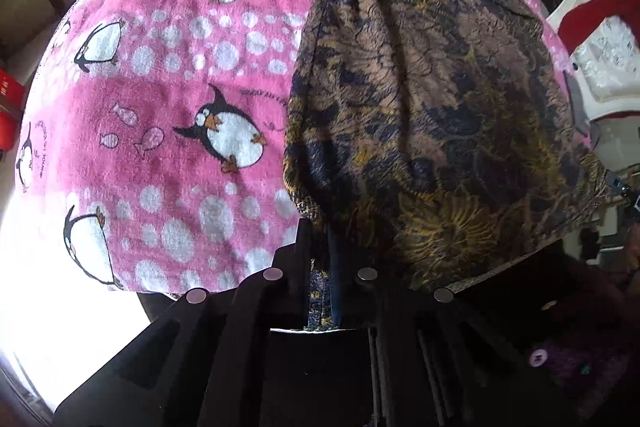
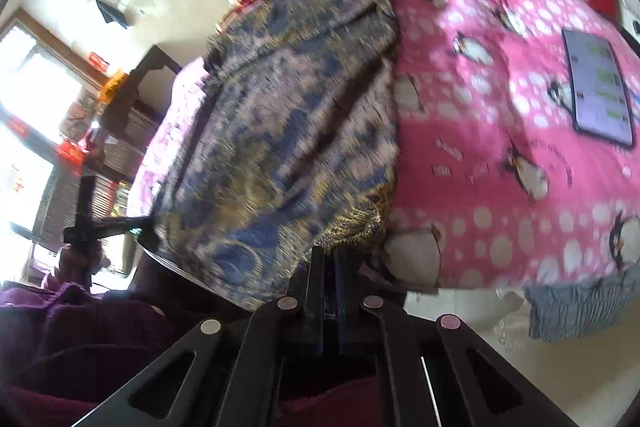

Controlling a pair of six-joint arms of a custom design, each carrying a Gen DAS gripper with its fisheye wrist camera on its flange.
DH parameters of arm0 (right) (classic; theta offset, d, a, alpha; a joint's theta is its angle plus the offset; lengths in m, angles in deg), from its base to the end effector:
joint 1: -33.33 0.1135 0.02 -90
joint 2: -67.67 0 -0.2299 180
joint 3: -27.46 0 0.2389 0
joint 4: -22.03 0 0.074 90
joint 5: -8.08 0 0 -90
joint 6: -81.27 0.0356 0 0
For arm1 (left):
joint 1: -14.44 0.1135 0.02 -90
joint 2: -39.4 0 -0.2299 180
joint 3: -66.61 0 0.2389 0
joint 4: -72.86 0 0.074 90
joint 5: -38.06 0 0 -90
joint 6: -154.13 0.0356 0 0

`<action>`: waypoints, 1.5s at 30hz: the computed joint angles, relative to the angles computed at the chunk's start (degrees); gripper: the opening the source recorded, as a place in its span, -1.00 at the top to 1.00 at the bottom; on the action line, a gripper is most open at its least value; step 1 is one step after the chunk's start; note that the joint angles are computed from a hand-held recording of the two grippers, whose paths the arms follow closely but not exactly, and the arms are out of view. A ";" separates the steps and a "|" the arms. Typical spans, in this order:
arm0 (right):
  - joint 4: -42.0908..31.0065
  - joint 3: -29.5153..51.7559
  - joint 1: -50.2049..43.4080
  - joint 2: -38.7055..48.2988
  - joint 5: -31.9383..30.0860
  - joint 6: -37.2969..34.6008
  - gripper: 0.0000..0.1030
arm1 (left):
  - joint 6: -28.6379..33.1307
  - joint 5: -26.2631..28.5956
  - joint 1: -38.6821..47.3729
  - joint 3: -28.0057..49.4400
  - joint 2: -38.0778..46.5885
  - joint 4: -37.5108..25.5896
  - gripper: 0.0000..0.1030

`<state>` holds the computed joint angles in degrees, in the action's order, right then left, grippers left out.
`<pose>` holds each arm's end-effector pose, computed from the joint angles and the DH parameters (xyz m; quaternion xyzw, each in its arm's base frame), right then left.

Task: Fold small clothes
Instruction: 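Smooth the folded shirt with the right gripper while the left gripper presses it, then close the left gripper on the paisley shirt's end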

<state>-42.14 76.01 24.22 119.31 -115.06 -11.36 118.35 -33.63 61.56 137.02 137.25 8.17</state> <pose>0.1571 -0.0055 0.1852 -0.0030 0.9413 0.2588 0.2166 0.1847 0.1825 0.1234 0.0582 0.9854 -0.1150 0.1114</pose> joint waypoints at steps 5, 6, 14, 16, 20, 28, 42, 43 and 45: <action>3.25 6.87 -0.97 1.76 -4.91 3.35 0.93 | -3.94 8.46 -0.88 10.50 2.39 -8.78 0.89; 4.02 7.99 -0.76 2.74 -4.57 3.63 0.93 | -4.88 9.03 -1.60 11.39 1.98 -8.59 0.89; 13.53 16.35 0.80 13.75 -0.25 9.33 0.94 | -13.76 14.22 -5.15 23.24 6.73 -9.18 0.89; 17.02 18.63 -0.09 17.79 0.31 10.85 1.00 | -17.95 15.22 -6.99 25.13 7.33 -6.17 0.95; 25.66 24.81 -0.75 27.84 1.26 16.26 1.00 | -26.74 16.55 -11.40 32.11 11.19 -1.05 0.95; 15.06 41.51 3.82 43.24 5.39 8.84 0.87 | -25.23 14.44 -15.40 41.34 18.78 -7.47 0.92; 16.27 28.01 8.82 43.65 13.97 3.60 0.05 | -10.79 7.28 -15.29 30.43 20.41 -6.57 0.05; 16.07 27.83 8.82 43.28 14.00 3.83 0.05 | -9.54 6.78 -15.58 30.02 20.47 -6.48 0.05; 15.21 27.62 8.87 42.60 14.01 3.38 0.05 | -7.08 6.30 -15.95 28.89 20.18 -5.70 0.05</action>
<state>-26.93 103.63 33.09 161.91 -101.06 -7.98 111.27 -27.34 45.62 165.91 157.43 2.47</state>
